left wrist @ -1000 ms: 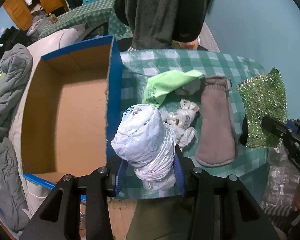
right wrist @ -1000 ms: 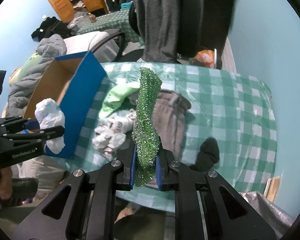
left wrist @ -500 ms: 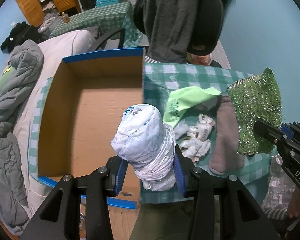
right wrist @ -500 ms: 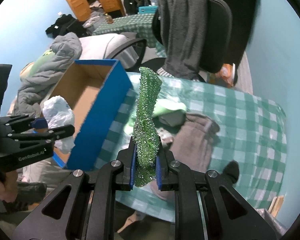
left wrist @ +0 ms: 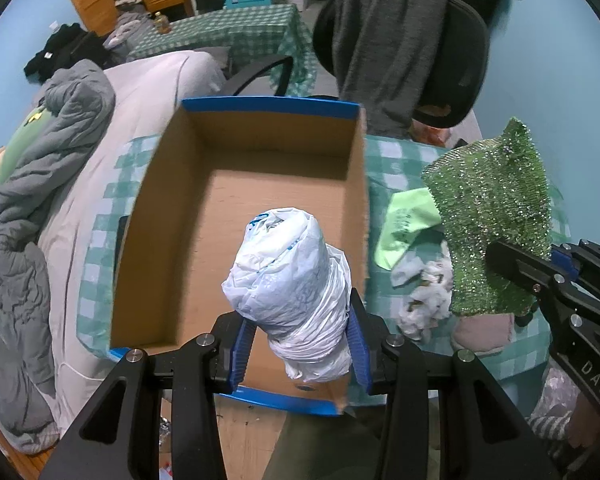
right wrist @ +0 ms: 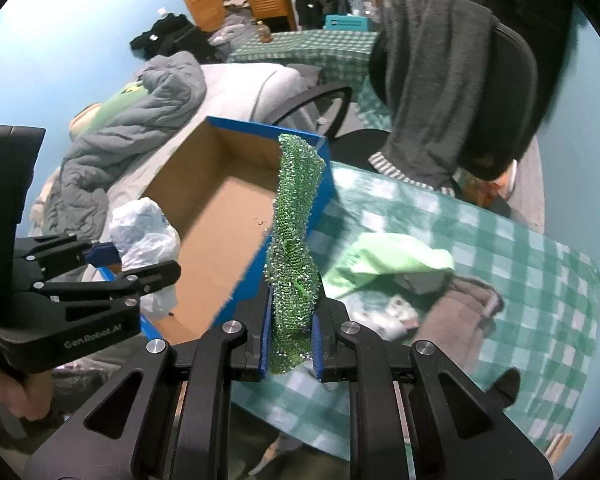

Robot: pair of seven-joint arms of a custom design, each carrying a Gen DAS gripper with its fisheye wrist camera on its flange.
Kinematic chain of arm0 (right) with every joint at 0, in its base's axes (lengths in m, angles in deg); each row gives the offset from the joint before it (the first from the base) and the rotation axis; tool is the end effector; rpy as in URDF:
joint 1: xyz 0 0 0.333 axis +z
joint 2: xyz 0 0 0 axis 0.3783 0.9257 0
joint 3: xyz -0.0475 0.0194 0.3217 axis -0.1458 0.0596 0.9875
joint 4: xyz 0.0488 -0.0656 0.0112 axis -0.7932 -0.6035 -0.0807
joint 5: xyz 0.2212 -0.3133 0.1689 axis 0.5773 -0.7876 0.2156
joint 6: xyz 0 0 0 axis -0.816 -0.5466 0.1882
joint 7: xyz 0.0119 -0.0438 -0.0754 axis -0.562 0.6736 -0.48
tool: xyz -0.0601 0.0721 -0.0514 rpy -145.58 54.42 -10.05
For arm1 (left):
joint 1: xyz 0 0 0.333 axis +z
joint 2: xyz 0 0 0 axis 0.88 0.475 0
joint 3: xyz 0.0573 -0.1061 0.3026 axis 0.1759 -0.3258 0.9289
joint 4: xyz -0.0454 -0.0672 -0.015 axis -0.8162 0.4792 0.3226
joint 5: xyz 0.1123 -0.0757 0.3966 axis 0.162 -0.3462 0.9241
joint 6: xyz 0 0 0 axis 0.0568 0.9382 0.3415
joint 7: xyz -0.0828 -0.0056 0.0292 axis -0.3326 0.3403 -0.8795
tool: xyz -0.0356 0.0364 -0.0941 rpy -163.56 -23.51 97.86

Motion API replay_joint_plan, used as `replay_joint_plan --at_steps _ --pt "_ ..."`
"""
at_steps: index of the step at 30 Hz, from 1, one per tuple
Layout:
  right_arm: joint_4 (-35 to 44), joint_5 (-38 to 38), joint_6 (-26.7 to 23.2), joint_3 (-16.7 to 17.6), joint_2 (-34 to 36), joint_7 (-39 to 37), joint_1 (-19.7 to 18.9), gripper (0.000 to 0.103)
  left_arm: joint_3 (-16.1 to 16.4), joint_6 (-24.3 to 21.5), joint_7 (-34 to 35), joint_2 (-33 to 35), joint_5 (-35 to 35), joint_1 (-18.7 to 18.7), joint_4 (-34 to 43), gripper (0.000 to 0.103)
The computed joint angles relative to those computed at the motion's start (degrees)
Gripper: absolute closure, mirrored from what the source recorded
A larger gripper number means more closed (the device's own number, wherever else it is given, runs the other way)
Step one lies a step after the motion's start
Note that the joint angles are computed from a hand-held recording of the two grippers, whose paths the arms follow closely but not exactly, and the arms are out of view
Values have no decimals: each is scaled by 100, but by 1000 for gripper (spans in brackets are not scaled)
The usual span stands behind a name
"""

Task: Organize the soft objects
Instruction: 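Carry the sock bundle and green scrubber with both tools over the box, then open both tools to drop the sock bundle and scrubber into the box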

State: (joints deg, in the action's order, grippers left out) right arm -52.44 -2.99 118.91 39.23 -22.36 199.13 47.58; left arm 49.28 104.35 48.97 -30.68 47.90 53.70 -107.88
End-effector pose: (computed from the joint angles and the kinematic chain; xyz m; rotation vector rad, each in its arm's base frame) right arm 0.3706 0.2527 0.5653 -1.2700 2.2404 -0.3732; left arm 0.5246 -0.2030 0.5914 -0.9338 2.8595 -0.4074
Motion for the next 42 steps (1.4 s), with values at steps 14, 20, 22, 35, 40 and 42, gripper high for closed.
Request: replay_joint_plan --at_steps 14,20,22,35,40,42 --pt "712 144 524 -117 1024 -542 -40 88 143 105 -229 639 336 155 560 60" --pt "1003 291 607 -156 1387 -806 -54 88 169 139 -331 817 464 159 688 60" --pt "1054 364 639 -174 1461 -904 -56 88 178 142 -376 883 511 157 738 60" --pt "1586 726 655 -209 2065 -1501 -130 88 244 107 -620 1290 775 121 1128 60" --pt "1701 890 641 -222 2200 -1634 -162 86 277 98 -665 1421 845 114 1266 58" --pt "1750 895 595 -210 2236 -1622 -183 80 290 84 -675 1471 891 112 1322 58"
